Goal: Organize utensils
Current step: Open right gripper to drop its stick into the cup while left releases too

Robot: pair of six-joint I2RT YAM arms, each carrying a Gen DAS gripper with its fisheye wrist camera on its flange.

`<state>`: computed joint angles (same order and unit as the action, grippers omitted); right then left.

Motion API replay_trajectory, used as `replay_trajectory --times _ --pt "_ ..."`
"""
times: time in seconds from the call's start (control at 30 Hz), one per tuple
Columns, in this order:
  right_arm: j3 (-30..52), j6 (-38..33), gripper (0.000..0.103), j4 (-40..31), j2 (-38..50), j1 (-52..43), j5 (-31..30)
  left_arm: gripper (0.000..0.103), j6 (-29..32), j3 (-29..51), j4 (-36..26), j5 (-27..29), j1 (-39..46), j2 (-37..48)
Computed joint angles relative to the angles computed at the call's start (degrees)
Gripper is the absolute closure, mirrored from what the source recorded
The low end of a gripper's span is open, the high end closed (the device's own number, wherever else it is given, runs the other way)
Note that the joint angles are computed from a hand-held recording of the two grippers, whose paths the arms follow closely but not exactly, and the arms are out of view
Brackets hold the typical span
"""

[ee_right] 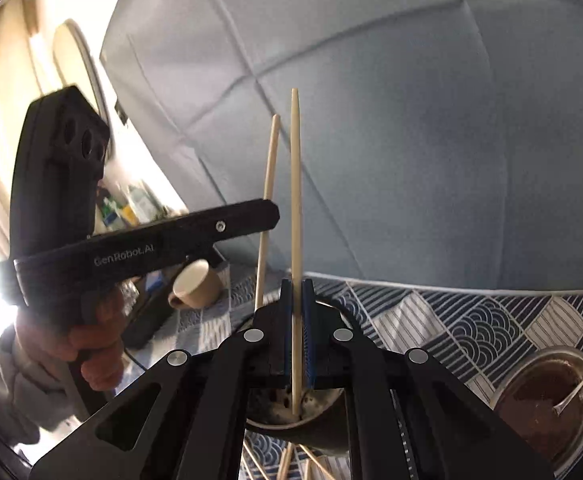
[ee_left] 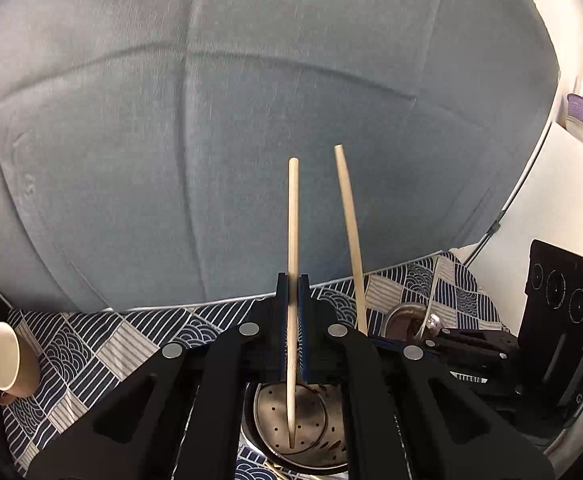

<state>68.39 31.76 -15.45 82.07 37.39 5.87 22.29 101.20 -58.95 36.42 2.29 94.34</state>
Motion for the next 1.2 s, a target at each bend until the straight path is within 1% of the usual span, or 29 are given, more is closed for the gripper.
replay_trajectory --times 0.07,0.23,0.27,0.3,0.33,0.37,0.4,0.43,0.47,0.6,0.67,0.7,0.77,0.87,0.9,0.93,1.07,1.13,1.17,1.2 --pt "0.47 -0.31 0.096 -0.74 0.4 0.49 0.28 0.098 0.45 -0.59 0.05 -0.63 -0.11 -0.22" --pt "1.49 0.29 0.094 -3.1 0.68 1.44 2.62 0.098 1.51 1.1 -2.77 0.67 1.72 0.4" --pt "1.71 0.51 0.094 -3.77 0.54 1.59 3.02 0.097 1.63 0.69 -2.56 0.46 1.81 -0.04" --pt "1.86 0.67 0.094 -4.26 0.38 1.83 3.49 0.093 2.03 0.51 -2.46 0.2 2.0 -0.46" --pt "1.89 0.79 0.093 -4.68 0.05 2.04 3.96 0.086 2.32 0.25 -2.18 0.05 2.24 -0.84" --pt "2.02 0.93 0.093 -5.24 -0.33 2.31 4.38 0.084 2.56 0.14 -2.06 0.04 2.58 -1.18" --pt "2.14 1.04 0.089 -5.72 -0.71 2.74 5.12 0.08 2.87 0.2 -2.37 0.24 3.03 -1.5" --pt "2.4 1.08 0.082 -6.1 -0.92 3.07 5.77 0.079 3.2 0.35 -2.81 0.48 3.5 -1.71" --pt "2.47 0.98 0.078 -6.36 -1.37 3.48 6.43 0.078 3.32 0.25 -2.91 0.63 3.87 -2.03" --pt "3.16 1.03 0.075 -8.27 -2.69 5.28 9.03 0.068 4.25 0.41 -3.71 1.2 5.74 -3.57" --pt "3.51 1.21 0.071 -9.43 -3.42 6.4 10.59 0.062 4.81 0.72 -4.06 1.02 6.55 -4.04" --pt "3.66 1.34 0.066 -10.01 -3.78 6.94 11.37 0.059 5.06 0.35 -3.74 0.39 7.02 -4.75" --pt "3.9 1.32 0.064 -11.0 -4.47 7.95 12.55 0.054 5.82 0.43 -4.11 -0.27 7.81 -5.17" --pt "5.13 1.22 0.058 -13.55 -4.89 9.52 14.34 0.046 6.76 0.75 -4.83 -0.62 9.21 -5.45" --pt "5.51 1.24 0.055 -14.21 -4.95 9.98 14.86 0.04 7.06 0.77 -5.14 -0.7 9.85 -5.7" --pt "5.75 1.32 0.052 -14.95 -5.23 10.54 15.49 0.037 7.24 0.55 -5.16 -0.65 10.27 -5.92" --pt "6.1 1.91 0.047 -17.43 -6.2 12.56 17.54 0.033 9.33 -0.31 -6.56 -1.35 12.15 -6.77" --pt "5.77 2.07 0.045 -18.48 -6.8 13.76 18.55 0.027 10.31 -1.06 -6.81 -1.86 13.12 -7.38" --pt "5.58 2.15 0.044 -19.02 -7.09 14.37 18.89 0.027 10.8 -1.6 -6.91 -2.03 13.63 -7.7" --pt "5.67 2.27 0.042 -19.52 -7.05 14.71 19.0 0.025 11.54 -1.84 -7.39 -2.45 14.22 -7.87"
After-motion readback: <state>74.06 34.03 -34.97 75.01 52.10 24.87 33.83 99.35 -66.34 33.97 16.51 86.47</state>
